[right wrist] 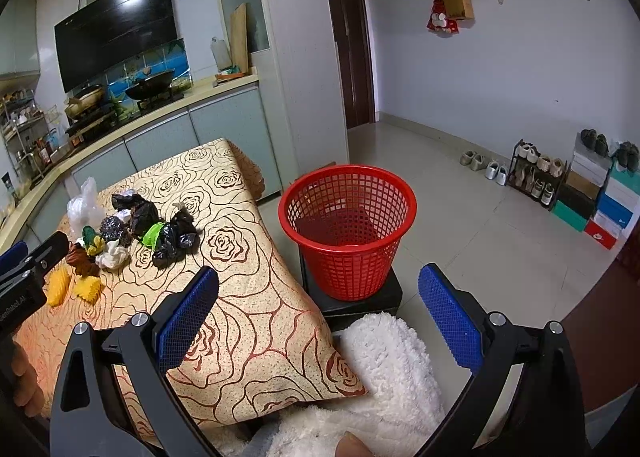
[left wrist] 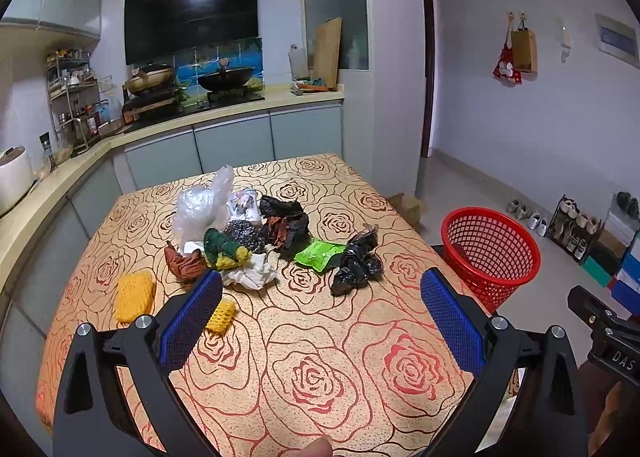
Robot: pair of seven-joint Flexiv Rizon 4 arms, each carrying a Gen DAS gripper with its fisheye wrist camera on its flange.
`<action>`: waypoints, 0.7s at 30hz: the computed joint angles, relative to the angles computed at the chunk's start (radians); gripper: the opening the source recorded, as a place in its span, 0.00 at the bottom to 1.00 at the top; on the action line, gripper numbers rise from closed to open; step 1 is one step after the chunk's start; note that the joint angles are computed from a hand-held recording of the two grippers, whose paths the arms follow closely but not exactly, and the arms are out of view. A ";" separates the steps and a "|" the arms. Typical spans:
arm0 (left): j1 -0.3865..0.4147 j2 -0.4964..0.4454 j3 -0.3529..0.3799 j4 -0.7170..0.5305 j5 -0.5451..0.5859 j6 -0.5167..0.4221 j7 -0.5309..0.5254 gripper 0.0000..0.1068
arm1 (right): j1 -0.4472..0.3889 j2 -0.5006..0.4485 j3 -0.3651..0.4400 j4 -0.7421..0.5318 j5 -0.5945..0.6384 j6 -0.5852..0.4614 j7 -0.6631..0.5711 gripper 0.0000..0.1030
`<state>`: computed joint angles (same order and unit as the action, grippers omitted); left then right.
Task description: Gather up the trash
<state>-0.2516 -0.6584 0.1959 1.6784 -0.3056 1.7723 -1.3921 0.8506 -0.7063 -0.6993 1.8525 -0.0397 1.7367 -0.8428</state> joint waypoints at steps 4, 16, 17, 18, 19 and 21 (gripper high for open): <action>-0.021 -0.019 0.044 -0.018 -0.018 -0.020 -0.016 0.90 | -0.050 -0.015 0.044 -0.036 -0.023 -0.015 -0.012 0.95; -0.038 -0.098 0.237 -0.095 -0.021 -0.167 -0.188 0.90 | -0.335 -0.060 0.384 -0.263 -0.241 -0.168 -0.103 0.95; -0.032 -0.098 0.245 -0.094 -0.017 -0.177 -0.207 0.90 | -0.366 -0.072 0.424 -0.292 -0.257 -0.179 -0.112 0.95; -0.024 -0.101 0.260 -0.089 -0.017 -0.189 -0.233 0.90 | -0.391 -0.086 0.460 -0.319 -0.268 -0.181 -0.119 0.95; -0.020 -0.102 0.271 -0.085 -0.010 -0.196 -0.251 0.90 | -0.399 -0.100 0.464 -0.334 -0.299 -0.165 -0.099 0.95; -0.020 -0.111 0.315 -0.074 0.002 -0.212 -0.298 0.90 | -0.432 -0.121 0.520 -0.376 -0.295 -0.182 -0.132 0.95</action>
